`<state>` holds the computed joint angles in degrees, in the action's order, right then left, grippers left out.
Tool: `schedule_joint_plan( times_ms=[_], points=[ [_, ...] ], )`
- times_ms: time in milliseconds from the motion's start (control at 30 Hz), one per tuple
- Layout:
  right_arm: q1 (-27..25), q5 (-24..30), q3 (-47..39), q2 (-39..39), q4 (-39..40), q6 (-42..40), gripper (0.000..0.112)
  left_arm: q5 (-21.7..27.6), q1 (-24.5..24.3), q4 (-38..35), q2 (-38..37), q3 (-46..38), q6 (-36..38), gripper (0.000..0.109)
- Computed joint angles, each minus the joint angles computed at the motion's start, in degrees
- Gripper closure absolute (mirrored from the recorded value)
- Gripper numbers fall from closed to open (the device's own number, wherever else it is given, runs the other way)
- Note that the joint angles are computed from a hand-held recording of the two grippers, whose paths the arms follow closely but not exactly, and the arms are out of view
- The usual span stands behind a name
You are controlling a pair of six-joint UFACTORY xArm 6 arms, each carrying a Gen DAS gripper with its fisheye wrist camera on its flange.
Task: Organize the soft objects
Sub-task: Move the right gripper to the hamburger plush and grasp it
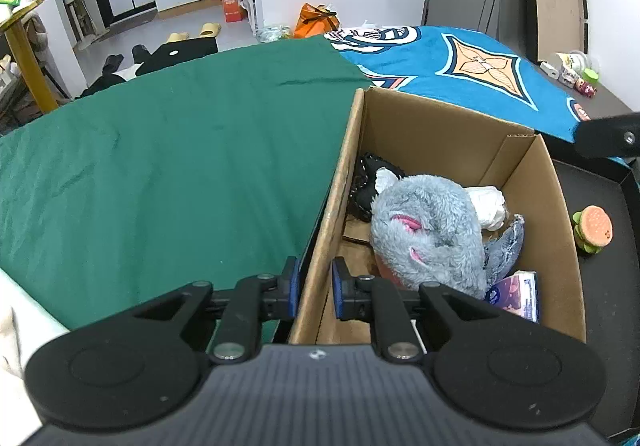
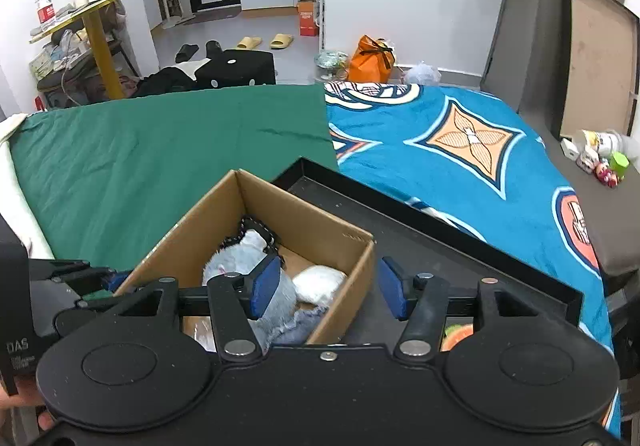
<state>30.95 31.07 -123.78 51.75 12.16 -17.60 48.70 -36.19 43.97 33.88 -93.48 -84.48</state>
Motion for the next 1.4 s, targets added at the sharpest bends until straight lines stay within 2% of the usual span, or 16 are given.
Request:
schedule_joint_plan(
  times_ms=[267,467,633,800,1000,1200,1300,1400],
  points=[
    [-1.49,-2.21,6.49,-3.59,3.96,-3.12,0.048,3.52,-0.61,-1.21,1.66,-3.6,3.96,0.088],
    [-2.75,-2.98,8.06,-3.68,8.24,-5.19,0.039,7.82,-1.36,-2.14,4.32,-8.26,7.19,0.07],
    [-4.06,-6.17,10.77,-3.99,12.07,-5.48,0.032,10.67,-1.61,-3.61,6.86,-12.9,11.2,0.053],
    [-5.57,-6.58,10.79,-2.86,14.44,-5.25,0.032,12.26,-1.64,-5.78,9.32,-17.05,14.51,0.05],
    [-6.92,-5.68,9.35,-0.85,15.21,-4.67,0.031,17.12,-2.15,-6.6,13.22,-23.78,17.73,0.041],
    [-8.12,-4.54,6.26,2.21,11.63,-0.73,0.018,23.94,-2.91,-6.97,18.96,-34.06,22.9,0.034],
    [-8.7,-3.61,3.69,4.43,7.15,3.42,0.017,26.42,-2.85,-8.07,21.03,-38.03,24.74,0.032],
    [-9.38,-0.97,-0.32,7.28,7.45,4.54,0.017,28.83,-2.9,-8.73,22.93,-41.67,27.31,0.03]
  ],
)
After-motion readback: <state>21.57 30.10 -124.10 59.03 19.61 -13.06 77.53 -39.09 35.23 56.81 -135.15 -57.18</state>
